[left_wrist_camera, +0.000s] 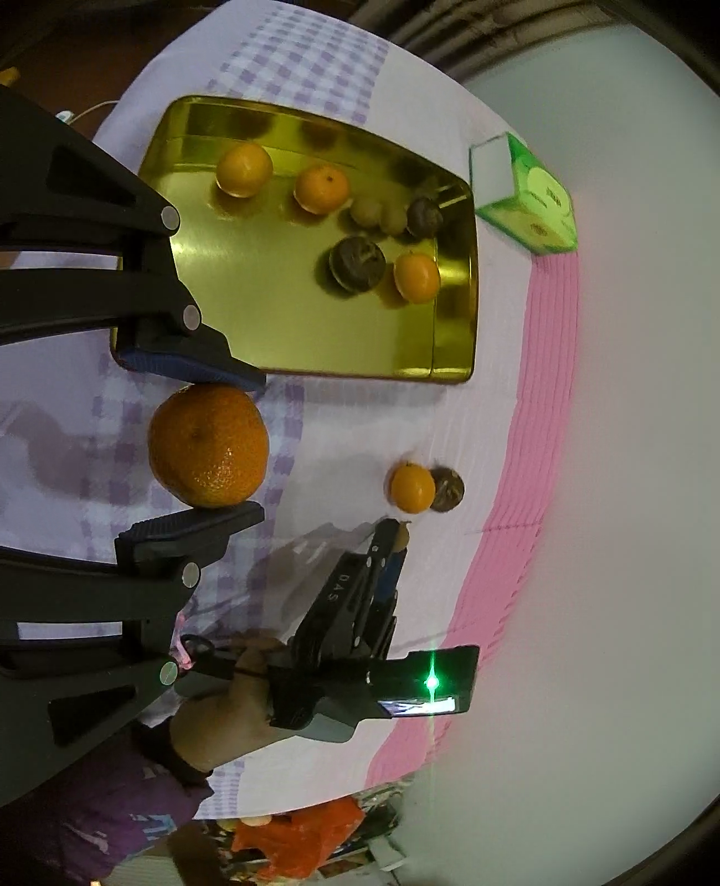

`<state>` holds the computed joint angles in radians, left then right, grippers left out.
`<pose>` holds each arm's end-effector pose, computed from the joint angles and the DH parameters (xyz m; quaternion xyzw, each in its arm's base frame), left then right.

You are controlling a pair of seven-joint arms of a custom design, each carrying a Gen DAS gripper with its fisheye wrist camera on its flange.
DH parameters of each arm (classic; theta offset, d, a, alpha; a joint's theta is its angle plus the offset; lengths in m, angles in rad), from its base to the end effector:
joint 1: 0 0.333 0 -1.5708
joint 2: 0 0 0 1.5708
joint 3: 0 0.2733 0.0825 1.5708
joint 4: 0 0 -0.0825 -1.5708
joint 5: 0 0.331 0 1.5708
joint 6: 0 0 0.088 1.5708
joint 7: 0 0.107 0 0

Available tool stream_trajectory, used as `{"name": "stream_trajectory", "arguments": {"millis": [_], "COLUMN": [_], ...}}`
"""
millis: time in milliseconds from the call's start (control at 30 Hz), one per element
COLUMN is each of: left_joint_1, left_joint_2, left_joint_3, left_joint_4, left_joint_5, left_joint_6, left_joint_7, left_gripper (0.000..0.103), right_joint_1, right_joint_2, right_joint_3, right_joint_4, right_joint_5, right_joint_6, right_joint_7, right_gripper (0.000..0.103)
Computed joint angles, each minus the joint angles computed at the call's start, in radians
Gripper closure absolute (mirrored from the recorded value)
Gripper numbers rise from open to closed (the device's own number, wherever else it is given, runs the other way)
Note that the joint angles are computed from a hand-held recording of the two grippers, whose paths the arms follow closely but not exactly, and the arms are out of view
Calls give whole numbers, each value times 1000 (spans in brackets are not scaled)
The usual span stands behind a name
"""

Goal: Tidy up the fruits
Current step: 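Grasp a mandarin with the left gripper while the right gripper grasps a small brown fruit, then lower the mandarin into the gold tray and open the left gripper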

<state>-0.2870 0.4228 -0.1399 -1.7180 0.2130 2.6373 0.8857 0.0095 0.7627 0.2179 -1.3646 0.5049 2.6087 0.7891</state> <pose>0.5834 -0.2592 0.3891 -0.7256 0.6402 -0.2308 0.1019 0.6910 0.1088 0.3194 -0.8196 0.4676 -0.0844 0.3203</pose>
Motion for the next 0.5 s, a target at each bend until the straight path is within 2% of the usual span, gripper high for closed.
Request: {"name": "stream_trajectory", "arguments": {"millis": [67,233,367,500], "left_joint_1": [5,16,39,54], "left_joint_2": [-31,-101,-137,-148], "left_joint_3": [7,31,36,44], "left_joint_4": [-44,-137,-192,-216], "left_joint_5": [-1,42,65,102], "left_joint_6": [24,43,45,47], "left_joint_7": [-20,-74,-106,-139], "left_gripper": [61,61,61,61], "right_joint_1": [-24,-107,-105,-84], "right_joint_2": [-38,-199,-287,-297], "right_joint_3": [18,65,27,-7], "right_joint_4": [-60,-309,-444,-466], "right_joint_5": [29,197,273,294], "right_joint_6": [12,119,170,199], "right_joint_7": [-25,-138,-157,-138], "right_gripper": [81,81,81,80]}}
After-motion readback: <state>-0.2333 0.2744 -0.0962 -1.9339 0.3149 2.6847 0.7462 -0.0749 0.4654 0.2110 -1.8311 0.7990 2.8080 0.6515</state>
